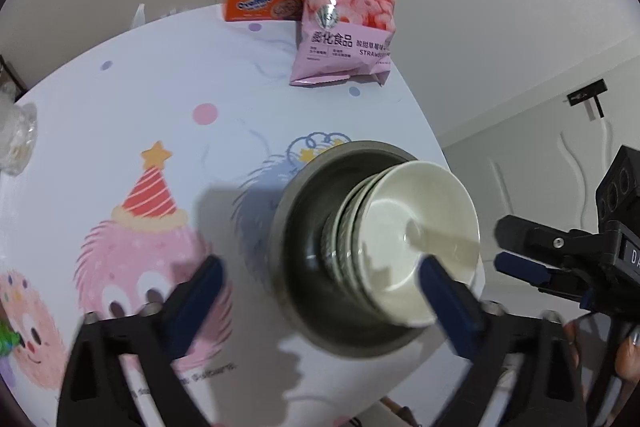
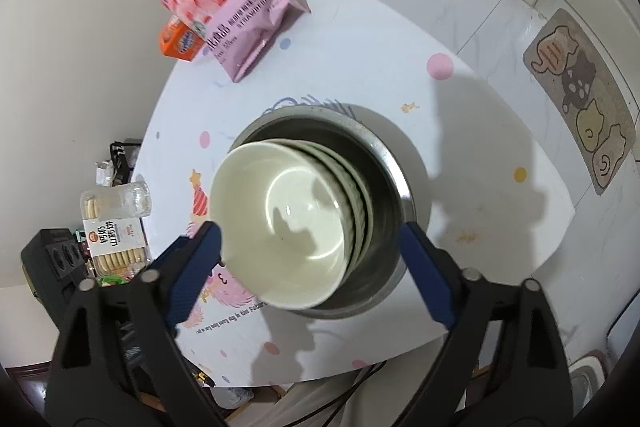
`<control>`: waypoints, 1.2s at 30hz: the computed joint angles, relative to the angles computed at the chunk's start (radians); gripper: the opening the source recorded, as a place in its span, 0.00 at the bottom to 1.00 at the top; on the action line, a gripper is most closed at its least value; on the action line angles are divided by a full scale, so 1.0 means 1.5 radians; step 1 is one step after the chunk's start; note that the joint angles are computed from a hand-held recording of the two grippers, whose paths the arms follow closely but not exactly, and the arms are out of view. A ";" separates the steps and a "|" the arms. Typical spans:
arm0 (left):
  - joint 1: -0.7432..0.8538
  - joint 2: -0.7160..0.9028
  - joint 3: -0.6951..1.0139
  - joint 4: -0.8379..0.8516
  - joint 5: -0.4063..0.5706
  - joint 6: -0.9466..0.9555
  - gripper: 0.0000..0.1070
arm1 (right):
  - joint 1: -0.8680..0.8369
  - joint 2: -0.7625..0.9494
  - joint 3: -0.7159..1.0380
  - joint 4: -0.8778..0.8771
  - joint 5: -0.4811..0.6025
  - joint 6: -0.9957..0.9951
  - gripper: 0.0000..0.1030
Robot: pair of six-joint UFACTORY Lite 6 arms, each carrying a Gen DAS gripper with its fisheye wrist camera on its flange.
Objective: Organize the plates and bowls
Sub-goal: 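Move both grippers to the steel bowl rim and close them on it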
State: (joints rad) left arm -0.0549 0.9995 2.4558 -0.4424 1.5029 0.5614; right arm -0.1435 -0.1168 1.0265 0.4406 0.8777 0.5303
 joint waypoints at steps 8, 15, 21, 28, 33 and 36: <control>0.079 -0.132 -0.179 -0.007 -0.052 0.081 0.96 | 0.070 -0.116 -0.054 -0.095 0.025 0.137 0.99; 0.096 -0.226 -0.377 -0.010 -0.115 0.141 0.96 | 0.039 -0.303 -0.206 -0.076 0.018 0.215 0.99; 0.067 -0.247 -0.445 0.011 -0.190 0.140 0.96 | -0.123 -0.252 -0.257 0.046 0.014 -0.040 0.99; 0.054 -0.185 -0.423 0.016 -0.227 0.095 0.96 | -0.195 -0.051 -0.206 0.094 0.010 -0.309 0.77; 0.029 -0.152 -0.396 0.014 -0.242 0.081 0.96 | -0.214 0.055 -0.162 0.129 0.017 -0.422 0.63; 0.007 -0.131 -0.389 0.036 -0.259 0.059 0.95 | -0.202 0.094 -0.127 0.121 0.015 -0.451 0.63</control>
